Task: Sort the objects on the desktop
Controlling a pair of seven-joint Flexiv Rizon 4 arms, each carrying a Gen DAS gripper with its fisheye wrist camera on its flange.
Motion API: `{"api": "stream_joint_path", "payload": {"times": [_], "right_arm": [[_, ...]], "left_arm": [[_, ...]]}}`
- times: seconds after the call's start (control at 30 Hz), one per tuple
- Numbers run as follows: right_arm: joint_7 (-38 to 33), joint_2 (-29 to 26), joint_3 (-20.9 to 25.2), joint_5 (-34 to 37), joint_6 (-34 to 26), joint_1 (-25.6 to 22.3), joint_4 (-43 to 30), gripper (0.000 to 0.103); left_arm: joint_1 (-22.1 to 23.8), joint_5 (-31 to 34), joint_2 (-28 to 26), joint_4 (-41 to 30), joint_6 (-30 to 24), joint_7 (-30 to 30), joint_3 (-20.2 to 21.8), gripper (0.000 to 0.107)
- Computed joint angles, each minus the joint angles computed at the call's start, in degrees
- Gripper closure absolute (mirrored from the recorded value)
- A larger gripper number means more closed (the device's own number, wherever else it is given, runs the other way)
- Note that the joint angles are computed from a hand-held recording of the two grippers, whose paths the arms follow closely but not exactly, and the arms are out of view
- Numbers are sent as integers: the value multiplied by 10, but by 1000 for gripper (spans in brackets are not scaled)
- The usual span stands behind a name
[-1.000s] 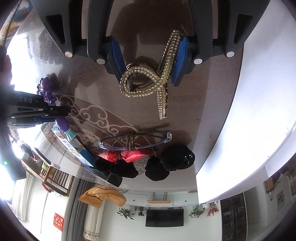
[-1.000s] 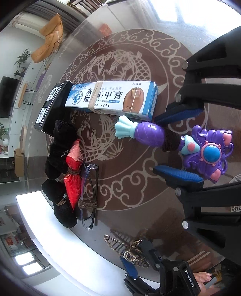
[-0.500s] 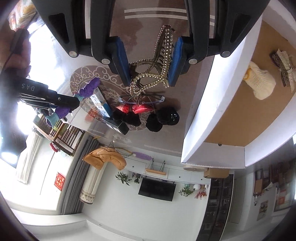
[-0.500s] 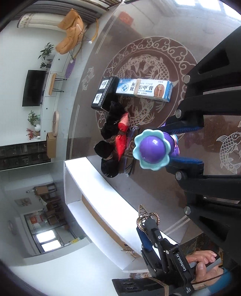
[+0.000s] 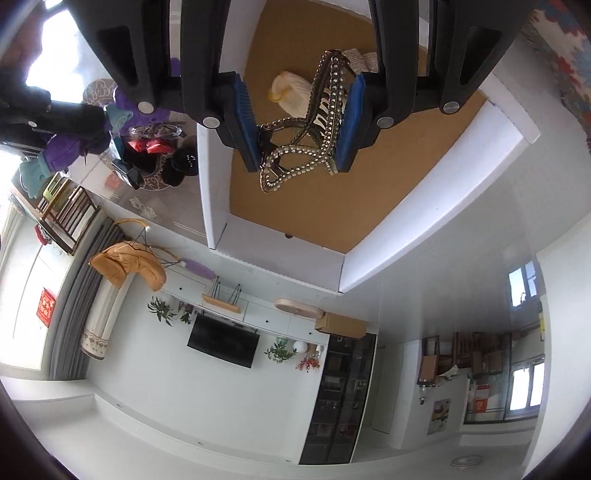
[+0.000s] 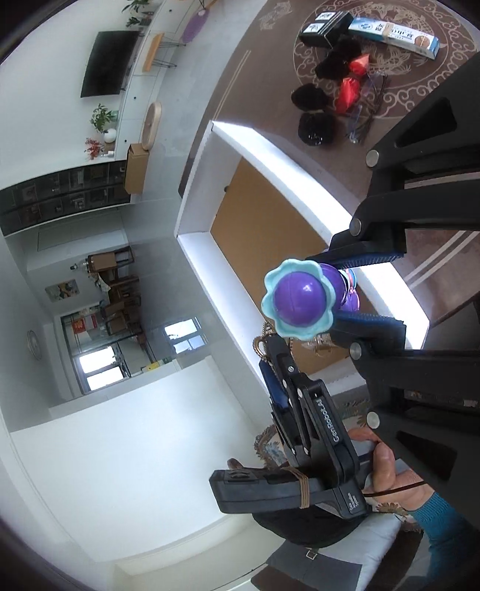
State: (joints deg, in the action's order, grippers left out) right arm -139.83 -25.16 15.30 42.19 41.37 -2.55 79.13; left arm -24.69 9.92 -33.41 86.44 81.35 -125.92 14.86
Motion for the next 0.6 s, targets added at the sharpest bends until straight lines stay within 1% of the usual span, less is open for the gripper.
{"api": "stream_joint_path", "payload": {"times": [0.13,0.23,0.33,0.4,0.43,0.47,0.5,0.53,0.57,0.6], "right_arm": [[50,-37,-10,-81,-17,60,-10,81],[100,-75,-19,-146,-7,100,-21,81],[133,-108,-17,-186,18,119,-34,80],[141,-124,-1,-183,39,115,-45,76],[147,-127,4,-180,56,113,-47,71],[152,-128,11,-173,79,110,-46,69],[152,-128,20,-164,94,102,-51,65],[145,-126,30,-152,111,91,-51,64],[136,-121,39,-140,134,82,-47,57],[122,-115,47,-129,162,73,-38,45]], "left_arm": [[27,-12,-16,-16,-67,17,-12,65],[45,-13,-31,-33,-114,27,-26,65],[47,-3,-51,-62,-157,14,-22,65],[42,14,-57,-76,-181,-11,-7,64],[39,23,-59,-84,-192,-26,-2,57],[36,34,-59,-89,-198,-42,4,52],[34,47,-57,-92,-197,-60,9,42],[30,62,-54,-90,-190,-80,16,34],[25,77,-50,-89,-181,-99,23,32],[22,92,-47,-87,-173,-115,27,31]]}}
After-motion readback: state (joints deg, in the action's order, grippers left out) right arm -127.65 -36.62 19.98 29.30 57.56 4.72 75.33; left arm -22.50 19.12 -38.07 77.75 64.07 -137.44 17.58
